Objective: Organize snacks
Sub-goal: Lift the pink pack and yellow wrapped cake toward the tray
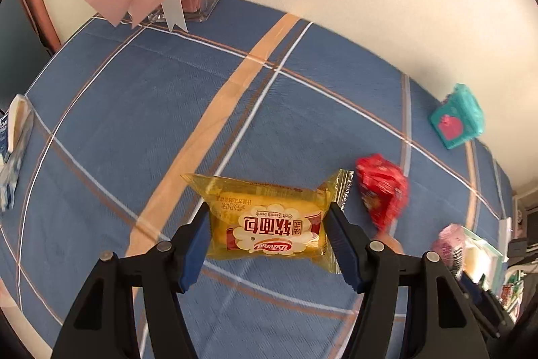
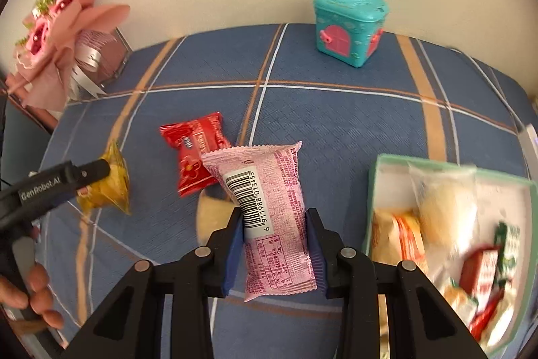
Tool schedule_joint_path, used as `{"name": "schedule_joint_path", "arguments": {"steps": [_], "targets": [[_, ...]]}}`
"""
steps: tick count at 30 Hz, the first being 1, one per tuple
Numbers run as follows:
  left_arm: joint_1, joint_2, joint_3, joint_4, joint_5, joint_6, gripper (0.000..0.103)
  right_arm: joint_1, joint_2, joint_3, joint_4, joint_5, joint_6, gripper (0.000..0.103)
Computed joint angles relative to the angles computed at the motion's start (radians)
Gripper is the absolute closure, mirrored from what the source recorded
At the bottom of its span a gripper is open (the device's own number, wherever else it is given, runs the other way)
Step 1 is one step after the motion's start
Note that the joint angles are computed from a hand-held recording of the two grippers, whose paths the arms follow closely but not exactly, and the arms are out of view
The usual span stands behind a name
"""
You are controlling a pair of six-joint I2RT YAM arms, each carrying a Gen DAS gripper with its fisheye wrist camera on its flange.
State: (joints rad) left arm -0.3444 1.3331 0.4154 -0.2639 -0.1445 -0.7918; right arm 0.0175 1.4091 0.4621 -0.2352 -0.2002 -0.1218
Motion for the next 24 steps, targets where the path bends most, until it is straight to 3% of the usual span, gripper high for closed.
{"name": "schedule_joint_path", "arguments": {"steps": [5, 9, 17, 24], "targets": [[-0.194, -0.15, -0.018, -0.103, -0.08, -0.178, 0.036, -0.03, -0.157, -0.051, -0.125, -0.019, 0.044, 0.065], [-0.331, -0.191, -0.028, -0.112, -0.107, -0.298, 0.036, -0.089, -0.257, -0.088, -0.191, -0.05, 0.041, 0.065], [-0.509, -0.074, 0.07, -0.118, -0.177, -0.433, 0.036, -0.288, -0.353, -0.073, -0.298, -0.094, -0.073, 0.065], [-0.609, 0.076, 0.229, -0.101, -0.208, -0.439, 0.036, -0.593, -0.257, 0.024, -0.308, -0.152, -0.234, 0.065]]}}
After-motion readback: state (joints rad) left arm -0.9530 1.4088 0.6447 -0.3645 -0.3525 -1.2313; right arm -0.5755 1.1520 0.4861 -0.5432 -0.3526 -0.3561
